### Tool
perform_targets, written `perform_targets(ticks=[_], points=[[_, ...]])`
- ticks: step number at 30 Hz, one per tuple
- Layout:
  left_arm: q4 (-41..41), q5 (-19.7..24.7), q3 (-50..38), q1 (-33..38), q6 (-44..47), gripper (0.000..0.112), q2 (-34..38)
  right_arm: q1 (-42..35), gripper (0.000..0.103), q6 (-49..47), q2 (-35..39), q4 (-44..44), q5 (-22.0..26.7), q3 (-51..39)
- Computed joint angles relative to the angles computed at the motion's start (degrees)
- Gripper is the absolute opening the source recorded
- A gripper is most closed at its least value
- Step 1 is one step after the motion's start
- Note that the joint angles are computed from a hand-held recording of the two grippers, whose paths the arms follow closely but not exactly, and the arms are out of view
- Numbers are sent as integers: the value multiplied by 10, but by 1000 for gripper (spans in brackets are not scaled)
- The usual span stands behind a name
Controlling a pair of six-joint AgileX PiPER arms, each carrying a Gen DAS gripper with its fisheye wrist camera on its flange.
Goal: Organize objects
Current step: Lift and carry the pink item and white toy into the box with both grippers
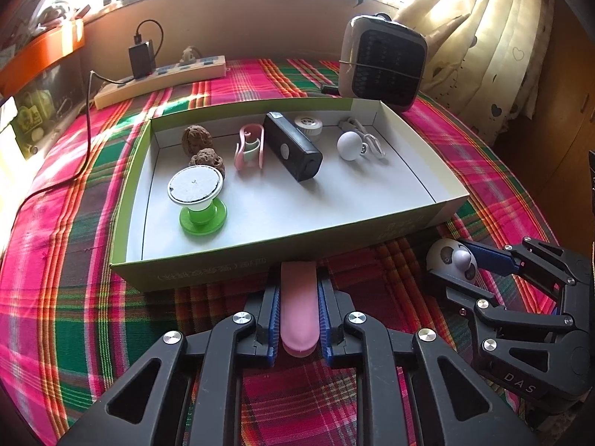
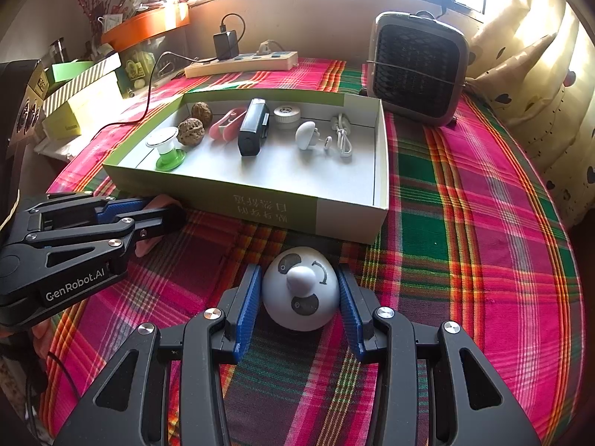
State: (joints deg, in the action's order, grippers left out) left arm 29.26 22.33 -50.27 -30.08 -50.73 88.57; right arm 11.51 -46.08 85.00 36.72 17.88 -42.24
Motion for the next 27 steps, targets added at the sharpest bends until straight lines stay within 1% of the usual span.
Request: perform_targets(ticks=[11, 21, 27], points=[[-12, -8, 5, 5, 9, 16, -4, 1, 42, 7, -1, -6, -1, 0], [14, -10, 14, -2, -22, 16, -16, -2, 42, 21, -7, -12, -5, 5], [17, -8, 20, 0, -25, 16, -30, 1, 42, 31, -15, -19, -9, 10]])
